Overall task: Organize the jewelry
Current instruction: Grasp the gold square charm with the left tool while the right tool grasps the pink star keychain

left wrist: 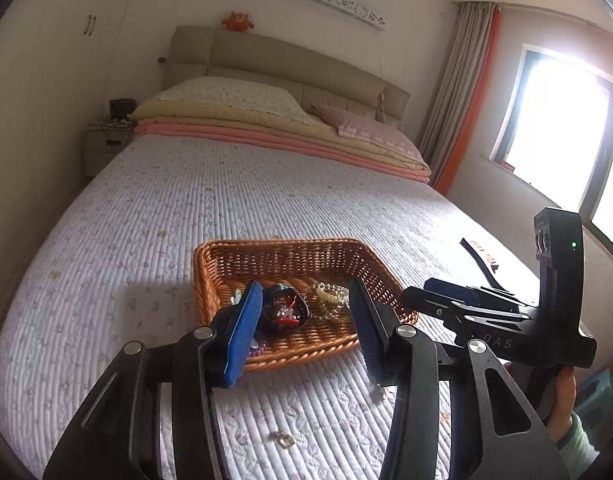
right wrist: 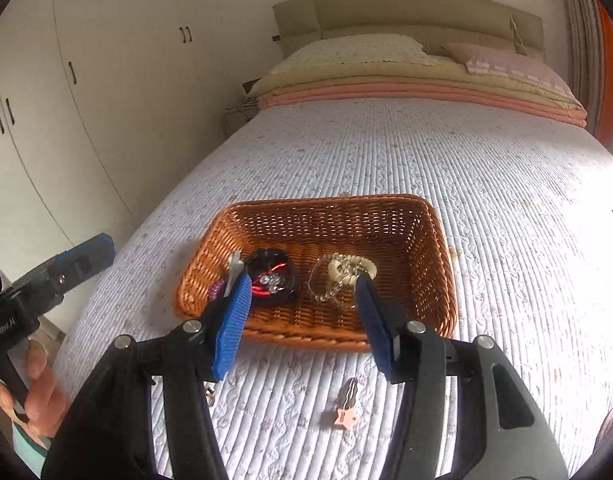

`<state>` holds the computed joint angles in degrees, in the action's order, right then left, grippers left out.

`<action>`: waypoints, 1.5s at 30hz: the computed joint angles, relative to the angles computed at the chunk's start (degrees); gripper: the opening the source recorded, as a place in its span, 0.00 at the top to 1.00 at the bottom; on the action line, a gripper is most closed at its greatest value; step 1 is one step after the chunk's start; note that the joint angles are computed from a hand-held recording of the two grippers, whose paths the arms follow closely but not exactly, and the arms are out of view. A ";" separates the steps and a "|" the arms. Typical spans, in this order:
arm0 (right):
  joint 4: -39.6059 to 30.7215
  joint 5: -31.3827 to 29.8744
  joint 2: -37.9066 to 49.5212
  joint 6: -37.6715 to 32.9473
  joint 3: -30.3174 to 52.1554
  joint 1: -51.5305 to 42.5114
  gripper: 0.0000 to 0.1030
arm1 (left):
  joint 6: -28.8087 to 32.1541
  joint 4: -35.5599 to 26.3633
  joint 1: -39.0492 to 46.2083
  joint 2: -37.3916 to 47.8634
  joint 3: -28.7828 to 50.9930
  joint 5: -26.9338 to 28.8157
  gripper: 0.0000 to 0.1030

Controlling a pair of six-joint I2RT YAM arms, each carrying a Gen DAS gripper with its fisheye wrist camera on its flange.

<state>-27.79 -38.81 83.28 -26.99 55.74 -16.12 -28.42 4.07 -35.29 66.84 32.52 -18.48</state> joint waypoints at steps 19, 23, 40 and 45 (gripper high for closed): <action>13.04 7.29 4.00 -7.22 -18.68 -3.70 0.56 | -12.81 8.46 -10.92 13.26 -15.24 -4.36 0.58; 17.58 8.71 8.29 -5.03 -19.11 -3.54 0.56 | -9.67 9.49 -9.45 21.80 -10.57 -1.85 0.59; 25.75 10.82 10.52 -5.38 -22.11 -2.27 0.78 | -5.34 7.85 -9.19 34.27 -0.82 -4.26 0.88; 24.03 9.03 11.35 -5.75 -21.02 -3.25 0.79 | -5.07 7.86 -9.26 34.79 -0.28 -4.07 0.88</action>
<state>-3.76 -29.77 94.63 -32.73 34.72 -19.38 -33.49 11.93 -44.55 101.63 32.24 -22.55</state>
